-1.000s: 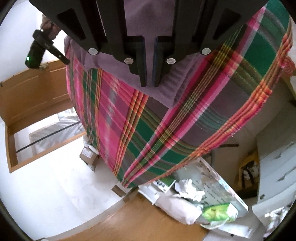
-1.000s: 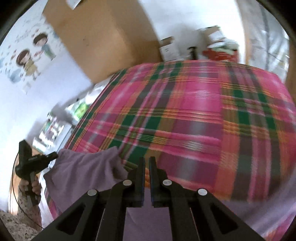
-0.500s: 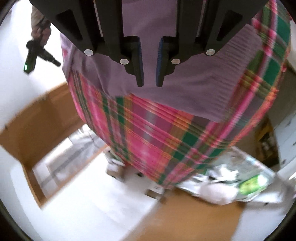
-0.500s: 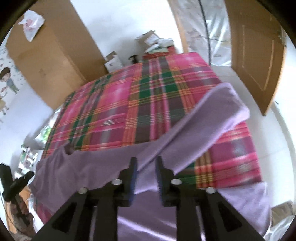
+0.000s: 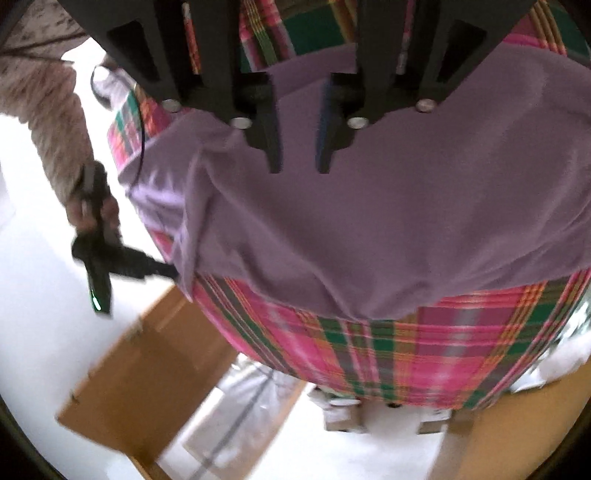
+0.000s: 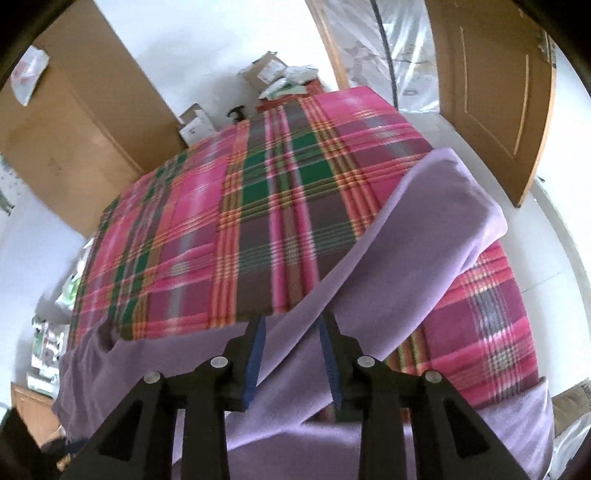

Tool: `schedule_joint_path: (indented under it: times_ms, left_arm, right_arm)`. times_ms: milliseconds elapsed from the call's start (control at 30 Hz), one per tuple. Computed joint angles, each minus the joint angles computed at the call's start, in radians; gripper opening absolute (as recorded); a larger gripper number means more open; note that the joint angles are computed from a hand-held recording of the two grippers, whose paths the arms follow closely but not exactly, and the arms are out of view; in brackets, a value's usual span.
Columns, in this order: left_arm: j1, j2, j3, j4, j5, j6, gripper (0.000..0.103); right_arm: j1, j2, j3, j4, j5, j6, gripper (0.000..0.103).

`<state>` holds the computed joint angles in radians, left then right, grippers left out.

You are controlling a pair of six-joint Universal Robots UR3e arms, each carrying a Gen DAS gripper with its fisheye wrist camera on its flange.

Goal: Fold clothes
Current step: 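Spread the blanket with the left gripper while the right gripper holds its fold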

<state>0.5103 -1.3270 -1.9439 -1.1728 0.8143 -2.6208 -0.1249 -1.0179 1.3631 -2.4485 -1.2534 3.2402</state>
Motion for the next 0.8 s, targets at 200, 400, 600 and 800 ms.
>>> schedule_joint_path:
  times_ms: [200, 400, 600, 800]
  left_arm:
    - [-0.125, 0.000, -0.001, 0.050, 0.040, 0.001, 0.034]
    - [-0.250, -0.049, 0.011, 0.150, 0.109, -0.042, 0.035]
    - [-0.310, -0.042, -0.004, 0.180, 0.198, -0.026, 0.035]
    - [-0.404, -0.072, -0.029, 0.316, 0.331, -0.065, 0.035]
  right_arm:
    - [-0.011, 0.084, -0.106, 0.035, -0.013, 0.072, 0.031]
    - [-0.013, 0.126, -0.126, 0.014, -0.022, 0.105, 0.019]
    - [-0.009, 0.113, -0.068, -0.060, -0.056, 0.129, 0.004]
    - [-0.015, 0.066, 0.012, -0.134, -0.056, 0.137, 0.003]
